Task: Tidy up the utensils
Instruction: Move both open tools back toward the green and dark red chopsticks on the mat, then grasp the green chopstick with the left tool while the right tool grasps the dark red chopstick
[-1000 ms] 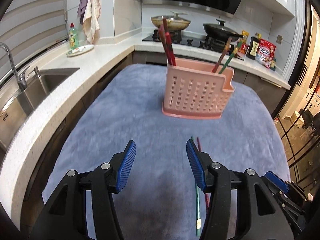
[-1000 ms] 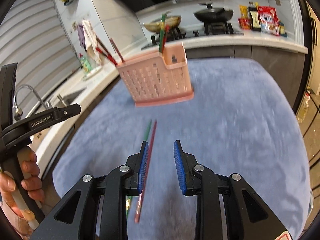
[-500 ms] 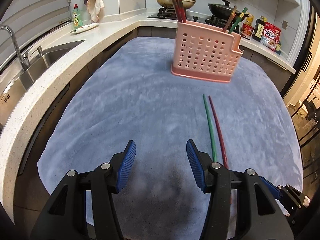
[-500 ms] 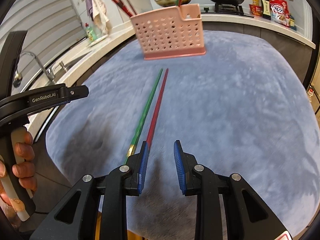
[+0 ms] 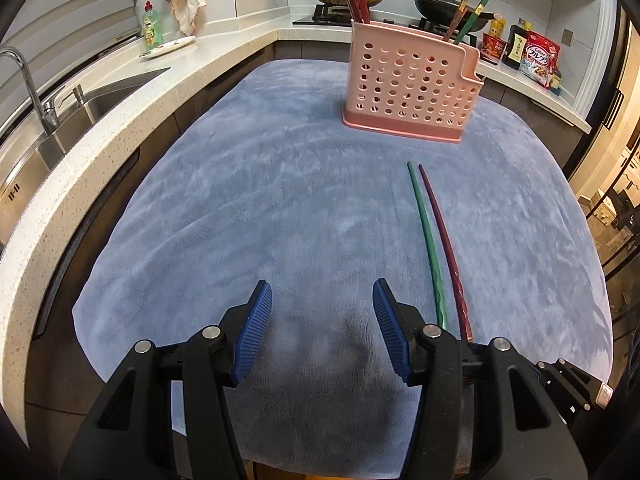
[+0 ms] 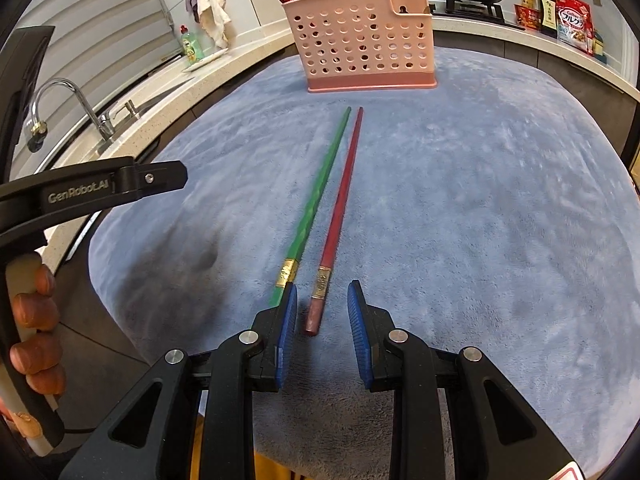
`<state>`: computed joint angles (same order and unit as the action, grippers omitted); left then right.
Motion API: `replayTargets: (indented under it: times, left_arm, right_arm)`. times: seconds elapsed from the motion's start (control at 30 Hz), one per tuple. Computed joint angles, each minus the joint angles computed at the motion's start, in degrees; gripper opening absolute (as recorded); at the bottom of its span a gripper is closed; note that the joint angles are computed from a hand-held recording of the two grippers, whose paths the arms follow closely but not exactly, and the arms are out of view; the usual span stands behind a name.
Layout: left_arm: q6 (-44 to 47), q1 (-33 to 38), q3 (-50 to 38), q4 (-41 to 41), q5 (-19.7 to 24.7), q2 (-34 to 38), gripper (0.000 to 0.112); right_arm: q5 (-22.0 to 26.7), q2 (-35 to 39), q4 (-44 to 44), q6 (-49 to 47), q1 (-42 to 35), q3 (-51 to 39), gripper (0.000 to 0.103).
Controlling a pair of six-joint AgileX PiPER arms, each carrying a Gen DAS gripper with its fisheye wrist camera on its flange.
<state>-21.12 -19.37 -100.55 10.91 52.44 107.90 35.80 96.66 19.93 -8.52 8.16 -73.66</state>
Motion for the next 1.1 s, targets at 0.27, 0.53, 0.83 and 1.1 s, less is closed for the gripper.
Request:
replayTargets:
  times: [0.27,0.53,0.83,1.1]
  left_arm:
    - [0.17,-0.42,0.08,-0.20,0.57,0.45,0.050]
    - [0.71,-1.36,0.37,-0.64,0.91,0.77,0.052]
    - [1.77,-3.41,1.06,-1.92,0.36,1.29,0.065]
    - [2.59,-6.11,1.51,-3.17,0.28,2.78,0.071]
  right_arm:
    - [-0.41,0.52,-0.78,0.13,-0.07,0.38,0.021]
    - [-1.53,0.86,-2.78,1.68,-0.13,0.84,0.007]
    - [-2.64,-0.65,-0.27,2.35,-4.86,3.05,0.007]
    - [-2.79,-2.26,1.59,0.85,-7.18,5.48,0.007]
